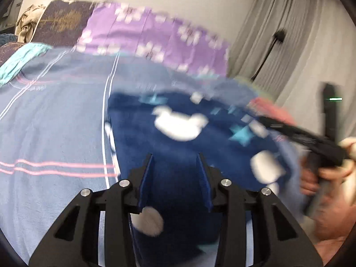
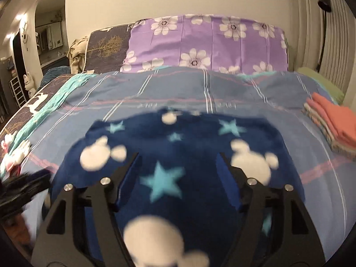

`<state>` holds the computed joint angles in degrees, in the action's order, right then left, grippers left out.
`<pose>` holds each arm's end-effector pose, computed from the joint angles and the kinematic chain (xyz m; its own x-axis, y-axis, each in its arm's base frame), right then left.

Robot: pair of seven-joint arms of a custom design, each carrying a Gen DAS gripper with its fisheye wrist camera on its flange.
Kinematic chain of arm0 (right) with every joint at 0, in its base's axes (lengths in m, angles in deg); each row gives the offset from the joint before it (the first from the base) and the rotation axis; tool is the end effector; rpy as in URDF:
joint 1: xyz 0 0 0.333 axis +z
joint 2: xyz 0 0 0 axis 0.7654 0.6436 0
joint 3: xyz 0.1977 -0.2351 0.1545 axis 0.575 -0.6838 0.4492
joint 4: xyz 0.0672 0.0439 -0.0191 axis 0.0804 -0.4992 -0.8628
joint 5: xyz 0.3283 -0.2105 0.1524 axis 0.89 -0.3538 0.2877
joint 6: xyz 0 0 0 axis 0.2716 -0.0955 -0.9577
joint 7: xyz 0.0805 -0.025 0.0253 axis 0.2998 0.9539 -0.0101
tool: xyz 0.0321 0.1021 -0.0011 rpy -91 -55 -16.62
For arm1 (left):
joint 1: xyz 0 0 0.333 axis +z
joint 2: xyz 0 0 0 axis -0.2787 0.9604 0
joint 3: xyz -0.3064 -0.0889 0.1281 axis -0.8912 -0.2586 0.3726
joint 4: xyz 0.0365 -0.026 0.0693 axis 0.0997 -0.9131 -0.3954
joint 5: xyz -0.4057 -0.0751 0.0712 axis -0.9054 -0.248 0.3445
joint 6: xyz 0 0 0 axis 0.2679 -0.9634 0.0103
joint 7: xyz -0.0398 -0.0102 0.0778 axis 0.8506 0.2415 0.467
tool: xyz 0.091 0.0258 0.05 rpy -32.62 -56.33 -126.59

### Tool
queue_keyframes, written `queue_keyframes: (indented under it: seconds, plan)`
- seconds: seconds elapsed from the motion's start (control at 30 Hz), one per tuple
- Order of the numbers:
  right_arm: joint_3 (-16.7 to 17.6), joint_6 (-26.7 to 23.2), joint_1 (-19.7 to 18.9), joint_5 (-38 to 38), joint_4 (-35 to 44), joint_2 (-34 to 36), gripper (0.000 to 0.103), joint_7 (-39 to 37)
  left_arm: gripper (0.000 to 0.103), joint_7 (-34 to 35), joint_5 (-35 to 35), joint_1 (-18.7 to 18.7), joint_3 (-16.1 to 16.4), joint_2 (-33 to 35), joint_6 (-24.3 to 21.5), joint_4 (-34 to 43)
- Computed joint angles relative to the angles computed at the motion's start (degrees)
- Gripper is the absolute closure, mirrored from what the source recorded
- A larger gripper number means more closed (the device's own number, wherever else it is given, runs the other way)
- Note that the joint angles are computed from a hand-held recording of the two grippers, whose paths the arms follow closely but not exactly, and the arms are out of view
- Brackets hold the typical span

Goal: Fold small clothes

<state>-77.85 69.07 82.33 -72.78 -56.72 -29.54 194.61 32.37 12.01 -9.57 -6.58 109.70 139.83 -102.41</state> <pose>0.6701 0.4175 0.4061 0.0265 -0.9990 -0.0370 -0.6810 0.0091 -0.7323 0.6746 -0.2975 0.3199 -0.3469 -0.8489 0.3988 -0.7087 -0.0413 -0.7043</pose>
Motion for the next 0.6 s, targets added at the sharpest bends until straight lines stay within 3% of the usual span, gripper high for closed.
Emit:
queue_keyframes:
  seconds: [0.03, 0.1, 0.13, 0.17, 0.23, 0.37, 0.47, 0.57, 0.6]
  plan:
    - [1.47, -0.54, -0.8, 1.89, -1.86, -0.6, 0.028, -1.37, 0.063, 0.03, -0.48, -1.01, 0.37, 0.89, -4.06, 1.54]
    - [5.17, -3.3, -3.32, 8.64, -3.0, 0.37, 0.025, -7.23, 0.062, 0.55, -1.93, -2.91, 2.55, 0.74, -3.99, 1.69]
    - [5.0, -2.94, -3.01, 9.53, -3.54, 0.77, 0.025, -7.04, 0.062, 1.17, -2.57, -2.35, 2.05, 0.46, -3.81, 1.21]
    - [2.84, 0.62, -1.63, 6.41, -5.98, 0.51, 0.025, -2.83, 0.061, 1.96, -3.12, -1.47, 0.99, 0.68, -4.23, 1.07]
    - [0.49, 0.31, 0.71, 3.08, -5.94, 0.65, 0.025, -0.26, 0.061, 2.07, -4.03, -3.52, 3.49, 0.0, -3.32, 0.73]
    - [2.76, 0.47, -1.45, 5.68, -5.85, 0.37, 0.024, -2.37, 0.06, 1.29, -4.47, -7.73, 8.35, -1.67, -3.21, 0.39]
    - [0.78, 2.36, 0.52, 3.49, -8.99, -2.51, 0.032, 3.05, 0.058, 0.42, -4.74, -10.45, 11.33, -2.32, -2.87, 0.4]
    - [-0.23, 3.79, 2.08, -1.19, -10.0, -3.29, 0.035, 5.41, 0.058, 0.1, -4.66, -10.85, 11.78, -2.45, -2.71, 0.29]
    - [1.91, 1.04, 0.78, 1.15, -8.75, -2.04, 0.035, 1.92, 0.058, 0.01, -4.61, -10.96, 11.92, -2.48, -2.65, 0.27]
